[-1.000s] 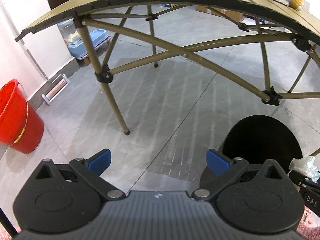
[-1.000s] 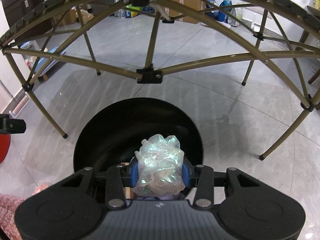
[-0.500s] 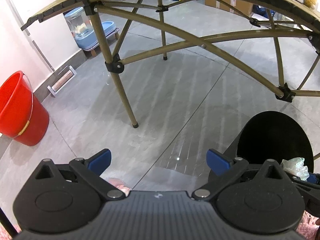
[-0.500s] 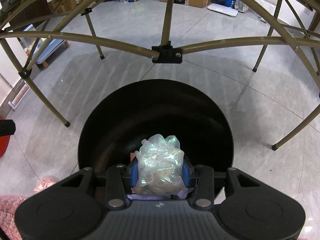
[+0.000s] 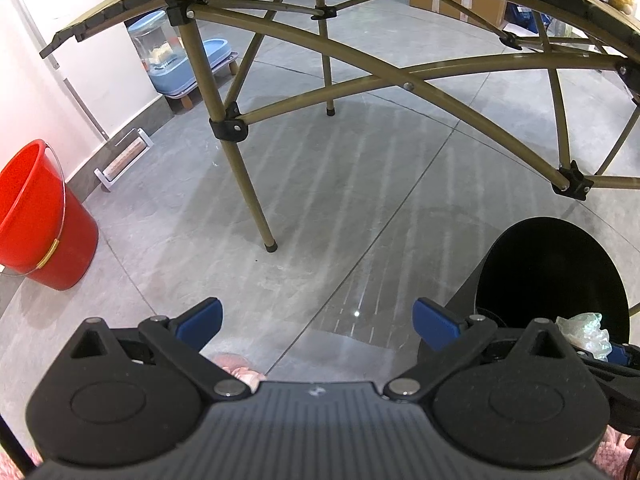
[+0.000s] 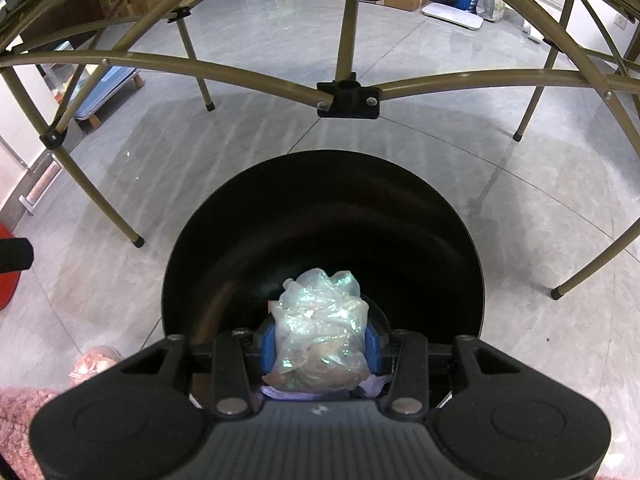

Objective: Collect trash
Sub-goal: 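Lower the plastic bag into the bin and open the right tool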

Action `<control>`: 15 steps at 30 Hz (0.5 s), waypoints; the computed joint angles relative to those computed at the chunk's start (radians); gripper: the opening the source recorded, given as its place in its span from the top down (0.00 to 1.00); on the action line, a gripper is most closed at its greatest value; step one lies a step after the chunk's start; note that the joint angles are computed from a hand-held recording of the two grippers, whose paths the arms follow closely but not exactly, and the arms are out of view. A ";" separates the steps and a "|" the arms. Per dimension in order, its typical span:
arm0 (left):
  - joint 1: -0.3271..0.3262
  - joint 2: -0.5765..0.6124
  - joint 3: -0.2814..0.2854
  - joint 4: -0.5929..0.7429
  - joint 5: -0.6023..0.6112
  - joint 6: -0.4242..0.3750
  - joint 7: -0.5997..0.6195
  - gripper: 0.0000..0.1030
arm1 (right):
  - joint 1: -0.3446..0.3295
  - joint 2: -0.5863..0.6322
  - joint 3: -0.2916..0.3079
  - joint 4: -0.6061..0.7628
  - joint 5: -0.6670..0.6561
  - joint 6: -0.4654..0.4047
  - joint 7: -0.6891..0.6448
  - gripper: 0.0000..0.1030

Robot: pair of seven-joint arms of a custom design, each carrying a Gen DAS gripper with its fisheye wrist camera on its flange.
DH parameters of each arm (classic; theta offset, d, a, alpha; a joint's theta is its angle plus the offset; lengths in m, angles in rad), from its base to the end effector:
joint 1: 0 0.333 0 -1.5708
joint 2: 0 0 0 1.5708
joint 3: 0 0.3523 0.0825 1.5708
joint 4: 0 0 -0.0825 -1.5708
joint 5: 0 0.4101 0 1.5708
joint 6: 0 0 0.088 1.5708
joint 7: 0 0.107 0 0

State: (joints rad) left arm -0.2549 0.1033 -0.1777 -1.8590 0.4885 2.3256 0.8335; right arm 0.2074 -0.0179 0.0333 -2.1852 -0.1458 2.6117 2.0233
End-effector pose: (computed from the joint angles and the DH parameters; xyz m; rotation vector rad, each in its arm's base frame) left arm 0.5951 -0.2611 0.5287 -1.9148 1.8459 -0.3718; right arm 0.5694 0.1431 0.4656 -1.8468 2.0464 -0.3924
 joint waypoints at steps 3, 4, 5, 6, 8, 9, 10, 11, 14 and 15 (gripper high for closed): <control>-0.003 0.003 -0.001 0.003 0.002 -0.002 -0.001 0.00 | 0.000 -0.003 0.001 -0.002 -0.009 0.011 0.002 0.60; -0.003 0.003 -0.001 0.004 0.002 -0.003 -0.001 0.00 | 0.000 -0.004 0.001 -0.003 -0.011 0.013 0.003 0.60; -0.004 0.003 -0.001 0.004 0.002 -0.003 -0.001 0.00 | 0.000 -0.004 0.001 -0.003 -0.009 0.014 0.002 0.60; -0.004 0.003 0.000 0.004 0.002 -0.002 -0.002 0.00 | 0.000 -0.004 0.000 -0.003 -0.009 0.014 0.001 0.60; -0.004 0.003 0.000 0.004 0.002 0.001 -0.002 0.00 | -0.001 -0.006 0.000 -0.004 -0.017 0.017 0.012 0.52; -0.004 0.003 0.000 0.004 0.002 0.001 -0.002 0.00 | -0.002 -0.005 -0.001 -0.004 -0.020 0.020 0.019 0.47; -0.005 0.003 0.000 0.004 0.002 0.001 -0.002 0.00 | -0.003 -0.005 -0.002 -0.004 -0.011 0.024 0.018 0.33; -0.006 0.003 0.000 0.004 0.003 0.001 -0.004 0.00 | -0.003 -0.007 -0.002 -0.004 -0.006 0.026 0.019 0.17; -0.005 0.004 0.000 0.006 0.002 0.001 0.001 0.00 | -0.006 -0.011 -0.001 -0.005 -0.044 0.028 0.049 0.09; -0.006 0.005 -0.001 0.007 0.002 0.000 0.002 0.00 | -0.007 -0.012 -0.001 -0.004 -0.054 0.024 0.058 0.08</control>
State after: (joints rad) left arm -0.2609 0.1084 -0.1784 -1.8522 0.4906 2.3260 0.8351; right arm 0.2004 -0.0298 0.0319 -2.1894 -0.1998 2.6354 2.0809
